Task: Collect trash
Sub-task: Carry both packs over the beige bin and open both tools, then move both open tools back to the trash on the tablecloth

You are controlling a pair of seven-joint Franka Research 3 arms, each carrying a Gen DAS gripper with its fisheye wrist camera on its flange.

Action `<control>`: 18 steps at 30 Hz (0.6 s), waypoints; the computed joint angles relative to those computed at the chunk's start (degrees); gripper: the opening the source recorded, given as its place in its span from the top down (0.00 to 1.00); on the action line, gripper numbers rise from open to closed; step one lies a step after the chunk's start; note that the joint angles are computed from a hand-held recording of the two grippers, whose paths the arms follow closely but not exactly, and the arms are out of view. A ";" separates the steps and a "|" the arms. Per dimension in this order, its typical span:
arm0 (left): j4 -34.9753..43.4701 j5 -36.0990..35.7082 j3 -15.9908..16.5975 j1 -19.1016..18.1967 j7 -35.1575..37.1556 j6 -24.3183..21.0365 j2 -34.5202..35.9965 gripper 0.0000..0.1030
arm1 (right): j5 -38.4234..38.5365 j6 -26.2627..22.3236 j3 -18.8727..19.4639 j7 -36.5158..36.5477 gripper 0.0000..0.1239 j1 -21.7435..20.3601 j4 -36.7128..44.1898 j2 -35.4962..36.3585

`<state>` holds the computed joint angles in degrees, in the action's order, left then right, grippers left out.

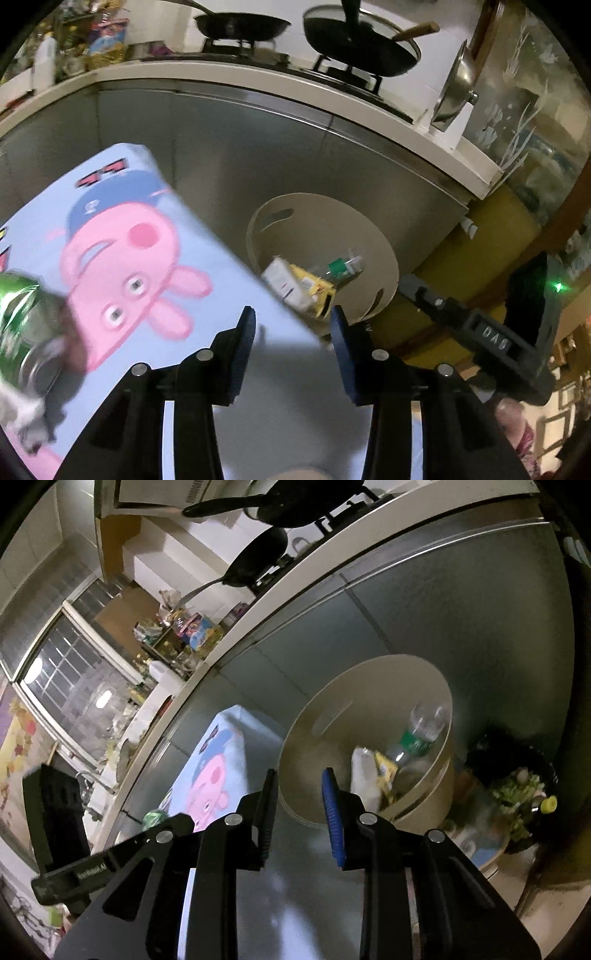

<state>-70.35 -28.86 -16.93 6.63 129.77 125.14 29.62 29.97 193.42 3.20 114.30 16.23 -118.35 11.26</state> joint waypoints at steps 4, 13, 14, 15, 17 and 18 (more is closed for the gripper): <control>-9.97 -2.16 0.93 1.97 2.86 5.97 -6.65 0.60 | 1.11 -0.62 -1.58 -1.03 0.80 3.66 -0.36 -1.02; -21.01 -7.74 4.04 3.43 8.02 12.54 -15.10 0.60 | 1.80 -3.59 -11.14 -1.54 0.80 16.61 0.94 -1.94; -21.56 -8.20 4.39 3.38 8.35 12.73 -15.57 0.60 | 1.44 -3.87 -12.42 -1.33 0.80 18.08 1.14 -2.01; -22.26 -8.78 4.73 3.40 8.81 13.06 -16.15 0.60 | 0.96 -4.15 -14.71 -0.89 0.80 20.50 1.28 -2.07; -23.28 -9.68 5.39 3.36 9.60 13.52 -16.99 0.60 | -0.78 -4.94 -20.26 0.53 0.80 26.26 1.71 -2.00; -23.76 -10.15 5.72 3.39 9.98 13.74 -17.39 0.60 | -1.79 -5.22 -21.79 1.35 0.80 27.77 1.81 -2.02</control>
